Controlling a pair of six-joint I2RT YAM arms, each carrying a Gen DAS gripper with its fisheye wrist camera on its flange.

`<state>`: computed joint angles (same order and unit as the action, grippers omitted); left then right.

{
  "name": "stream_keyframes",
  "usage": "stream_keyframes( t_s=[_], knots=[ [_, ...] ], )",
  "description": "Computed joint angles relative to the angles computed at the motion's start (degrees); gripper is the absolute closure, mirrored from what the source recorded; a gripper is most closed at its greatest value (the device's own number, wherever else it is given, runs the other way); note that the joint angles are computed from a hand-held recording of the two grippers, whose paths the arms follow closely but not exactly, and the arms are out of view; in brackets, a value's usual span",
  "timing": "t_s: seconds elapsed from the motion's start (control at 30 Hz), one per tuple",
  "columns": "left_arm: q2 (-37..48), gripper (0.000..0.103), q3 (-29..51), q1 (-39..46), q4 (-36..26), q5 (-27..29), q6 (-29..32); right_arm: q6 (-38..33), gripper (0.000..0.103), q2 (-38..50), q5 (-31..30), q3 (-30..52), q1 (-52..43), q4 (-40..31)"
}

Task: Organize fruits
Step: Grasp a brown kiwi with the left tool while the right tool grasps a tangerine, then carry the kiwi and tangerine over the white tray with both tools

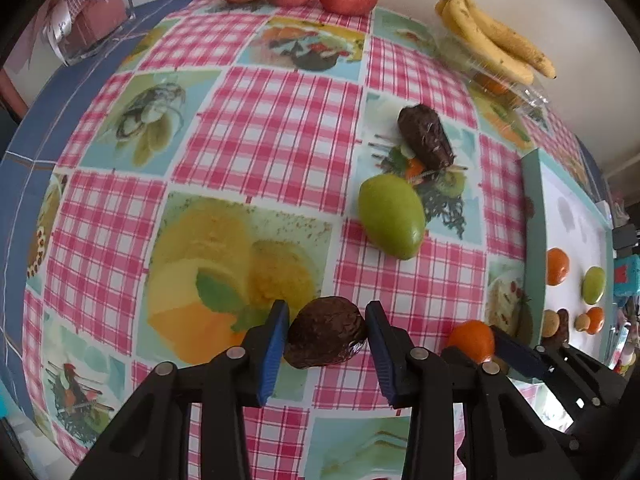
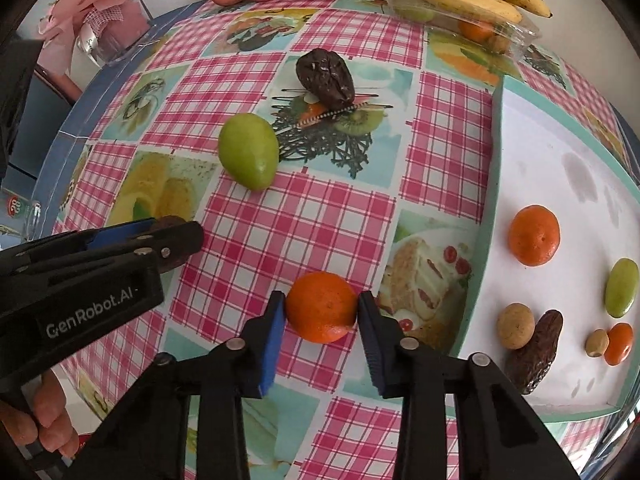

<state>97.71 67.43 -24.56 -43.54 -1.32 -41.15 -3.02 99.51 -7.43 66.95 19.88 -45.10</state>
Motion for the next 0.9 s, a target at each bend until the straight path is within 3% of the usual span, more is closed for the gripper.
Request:
stream_keyframes(
  t_s=[0.47,0.9],
  knots=[
    [-8.8,0.061,1.5,-1.6,-2.0,-6.9,-0.3,0.0,0.066,-7.0,0.1,2.3,-4.1,-0.3],
    [-6.7,0.061,5.5,-5.5,-2.6,-9.1,0.3,0.0,0.066,-7.3,0.0,4.2,-15.8,-1.3]
  ],
)
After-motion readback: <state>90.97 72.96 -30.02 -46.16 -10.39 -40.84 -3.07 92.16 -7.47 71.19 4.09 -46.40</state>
